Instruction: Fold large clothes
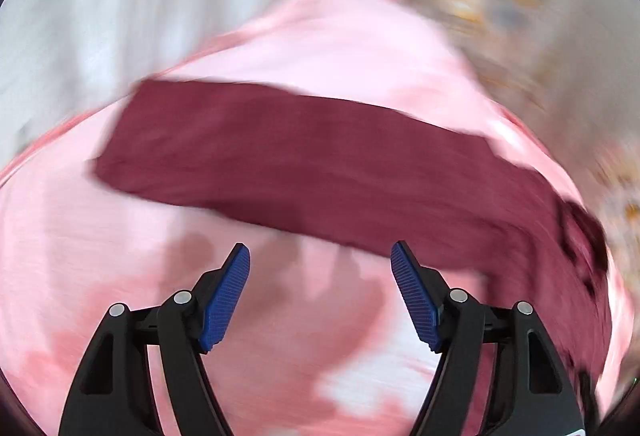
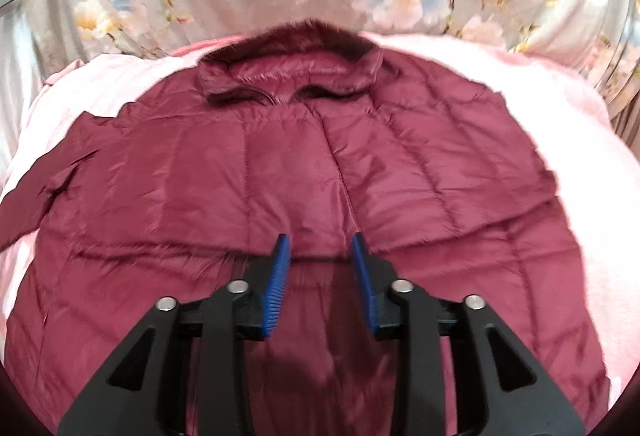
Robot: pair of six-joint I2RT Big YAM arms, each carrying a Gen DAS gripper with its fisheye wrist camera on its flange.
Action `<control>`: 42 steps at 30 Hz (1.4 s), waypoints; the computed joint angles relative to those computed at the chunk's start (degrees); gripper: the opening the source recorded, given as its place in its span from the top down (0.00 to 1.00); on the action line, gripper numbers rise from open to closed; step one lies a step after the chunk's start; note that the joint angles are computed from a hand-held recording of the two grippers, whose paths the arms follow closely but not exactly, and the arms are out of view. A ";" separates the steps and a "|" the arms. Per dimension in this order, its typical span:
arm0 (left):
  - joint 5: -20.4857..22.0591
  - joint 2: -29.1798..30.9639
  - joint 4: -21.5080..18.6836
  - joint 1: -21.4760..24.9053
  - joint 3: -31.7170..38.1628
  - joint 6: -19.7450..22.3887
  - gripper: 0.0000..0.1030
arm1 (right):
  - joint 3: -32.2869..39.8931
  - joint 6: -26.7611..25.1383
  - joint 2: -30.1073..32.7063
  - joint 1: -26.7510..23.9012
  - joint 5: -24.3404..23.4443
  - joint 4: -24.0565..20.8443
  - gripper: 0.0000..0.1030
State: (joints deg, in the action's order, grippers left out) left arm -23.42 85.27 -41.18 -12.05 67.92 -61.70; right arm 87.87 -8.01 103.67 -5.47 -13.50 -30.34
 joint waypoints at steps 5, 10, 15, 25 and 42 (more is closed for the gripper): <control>8.64 -4.15 3.46 10.56 -7.95 -4.89 0.34 | -6.04 -3.27 -4.30 0.54 -0.34 1.96 0.55; 9.35 -3.69 7.03 12.25 -7.98 -3.75 0.42 | -6.71 -4.22 -4.36 1.43 2.07 2.32 0.51; 10.53 -0.45 6.60 11.53 -2.78 0.75 0.99 | -5.88 -2.26 -3.57 0.64 1.20 1.21 0.51; 2.51 7.69 -0.24 -4.84 22.82 20.47 0.99 | -5.37 0.93 -4.20 -1.86 -1.80 0.61 0.51; 19.13 26.84 2.40 -20.56 38.73 15.77 0.22 | -0.95 1.52 -3.81 -9.87 -6.96 -4.23 0.40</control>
